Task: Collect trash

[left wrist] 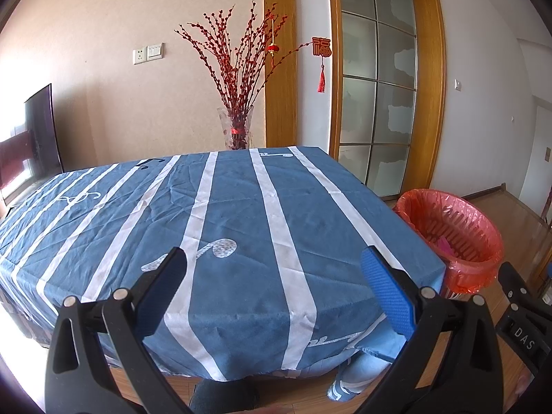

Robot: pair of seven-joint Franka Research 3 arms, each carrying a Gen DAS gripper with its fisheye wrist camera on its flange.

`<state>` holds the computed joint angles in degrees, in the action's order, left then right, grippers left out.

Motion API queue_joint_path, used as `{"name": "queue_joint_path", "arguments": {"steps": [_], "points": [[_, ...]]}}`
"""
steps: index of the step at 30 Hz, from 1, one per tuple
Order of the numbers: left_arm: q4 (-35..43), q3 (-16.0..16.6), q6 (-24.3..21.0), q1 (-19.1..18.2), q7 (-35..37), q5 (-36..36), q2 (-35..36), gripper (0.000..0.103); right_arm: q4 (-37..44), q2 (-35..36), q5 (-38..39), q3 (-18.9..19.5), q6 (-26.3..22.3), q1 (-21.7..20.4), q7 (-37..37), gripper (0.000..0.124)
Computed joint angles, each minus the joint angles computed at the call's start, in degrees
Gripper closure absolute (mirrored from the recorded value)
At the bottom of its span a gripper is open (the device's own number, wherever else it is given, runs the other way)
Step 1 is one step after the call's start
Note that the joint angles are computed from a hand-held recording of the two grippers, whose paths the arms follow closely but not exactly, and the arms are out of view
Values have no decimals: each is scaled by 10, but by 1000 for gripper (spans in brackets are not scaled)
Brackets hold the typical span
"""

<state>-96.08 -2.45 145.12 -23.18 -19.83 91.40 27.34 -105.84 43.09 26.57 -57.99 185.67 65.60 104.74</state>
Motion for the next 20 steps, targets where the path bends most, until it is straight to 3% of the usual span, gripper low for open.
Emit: {"name": "queue_joint_path", "arguments": {"steps": [20], "points": [[4, 0, 2, 0, 8, -9, 1, 4, 1, 0, -4, -4, -4, 2, 7, 23]]}}
